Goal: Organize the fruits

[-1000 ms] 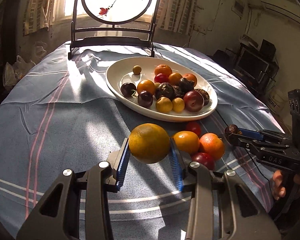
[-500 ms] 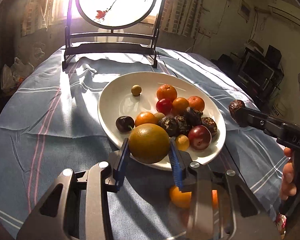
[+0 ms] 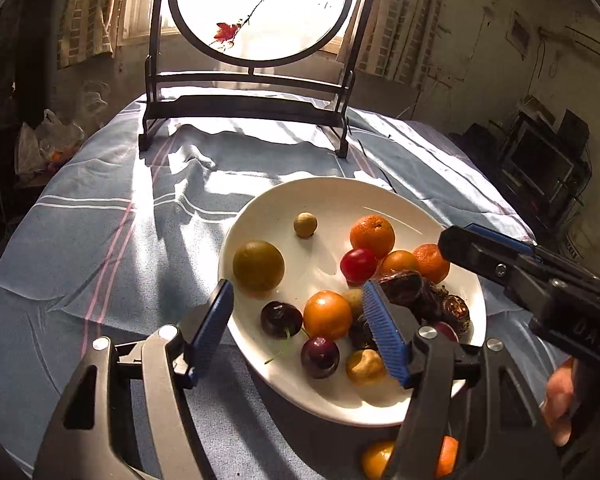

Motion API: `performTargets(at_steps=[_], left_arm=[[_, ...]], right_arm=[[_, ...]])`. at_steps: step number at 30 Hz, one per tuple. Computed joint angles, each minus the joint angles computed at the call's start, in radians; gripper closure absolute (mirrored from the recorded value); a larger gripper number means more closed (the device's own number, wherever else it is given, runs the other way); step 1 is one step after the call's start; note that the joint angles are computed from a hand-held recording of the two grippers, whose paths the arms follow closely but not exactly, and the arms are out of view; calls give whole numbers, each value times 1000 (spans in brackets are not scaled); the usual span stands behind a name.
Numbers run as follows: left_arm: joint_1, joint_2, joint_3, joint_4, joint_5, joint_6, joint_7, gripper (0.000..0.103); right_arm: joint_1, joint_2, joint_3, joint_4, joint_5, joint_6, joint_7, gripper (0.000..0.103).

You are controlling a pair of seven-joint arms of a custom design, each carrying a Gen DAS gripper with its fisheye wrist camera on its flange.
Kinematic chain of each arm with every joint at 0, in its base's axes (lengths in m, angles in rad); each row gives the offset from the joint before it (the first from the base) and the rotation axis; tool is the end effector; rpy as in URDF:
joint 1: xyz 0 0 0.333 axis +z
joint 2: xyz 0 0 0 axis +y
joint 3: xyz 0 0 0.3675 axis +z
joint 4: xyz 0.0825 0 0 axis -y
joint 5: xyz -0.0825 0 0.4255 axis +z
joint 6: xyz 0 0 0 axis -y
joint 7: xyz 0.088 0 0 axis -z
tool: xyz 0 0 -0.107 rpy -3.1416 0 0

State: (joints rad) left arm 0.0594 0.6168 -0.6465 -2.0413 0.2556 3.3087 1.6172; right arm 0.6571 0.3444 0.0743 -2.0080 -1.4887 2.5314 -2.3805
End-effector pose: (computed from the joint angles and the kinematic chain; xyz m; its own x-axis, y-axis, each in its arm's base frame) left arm 0.5891 -0.3639 0.2956 -0.6655 -0.7261 0.1730 -0.5887 0.3681 -0.7196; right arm 0.4860 0.4474 0.3141 -0.2557 -0.9354 -0.2442 -0.5717 0.3500 -0.7420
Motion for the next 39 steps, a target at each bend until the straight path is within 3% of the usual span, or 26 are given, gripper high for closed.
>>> performTargets(at_steps=[2,6,10,12,14,15,18,19,20,21,22,24,30,36,39], left_arm=[[60,-24,-44,-63,30,13,12,38],[251,-59,-189,-219,143,38,38,38],[332,-112,-237,-351,267,66,41,38],[283,-150,-188,-394,287,102,38,38],[176,-178,-97,-411,271,135,48,38],[111,-189,-44,-410,248,136,51,39],[-3,-181,46,-381,231,108,24,48],[-20,-172,46,-374,167,99,69,51],[-2,-153,25,-356,174,73,61,53],[52,-128,-18,-335,251,31,-3,64],[87,-116,-48,-335,274,31,-28,66],[106,-127,-60,-367,255,89,-6,66],[292,-171,-150,-457,422,177,-121,66],[343,-215,-119,-475,521,213,-234,66],[338,-211,-94,-463,568,217,-278,66]], right_arm=[[21,-37,9,-48,-24,-31,49,61],[49,-113,60,-162,-48,-96,166,56],[84,-153,120,-250,-27,-180,262,54],[98,-157,140,-278,-29,-196,324,54],[110,-153,155,-292,-16,-206,363,54],[116,-151,159,-298,-17,-208,386,54],[130,-142,167,-304,-18,-208,420,54],[133,-137,168,-300,-12,-205,411,54],[134,-131,168,-295,2,-202,392,54],[137,-125,168,-290,18,-200,374,54],[138,-120,166,-285,27,-193,361,54],[139,-112,160,-276,28,-171,345,54],[117,-59,127,-204,-28,-65,283,54],[106,49,91,-70,70,9,61,54],[123,90,65,-23,146,16,-36,55]])
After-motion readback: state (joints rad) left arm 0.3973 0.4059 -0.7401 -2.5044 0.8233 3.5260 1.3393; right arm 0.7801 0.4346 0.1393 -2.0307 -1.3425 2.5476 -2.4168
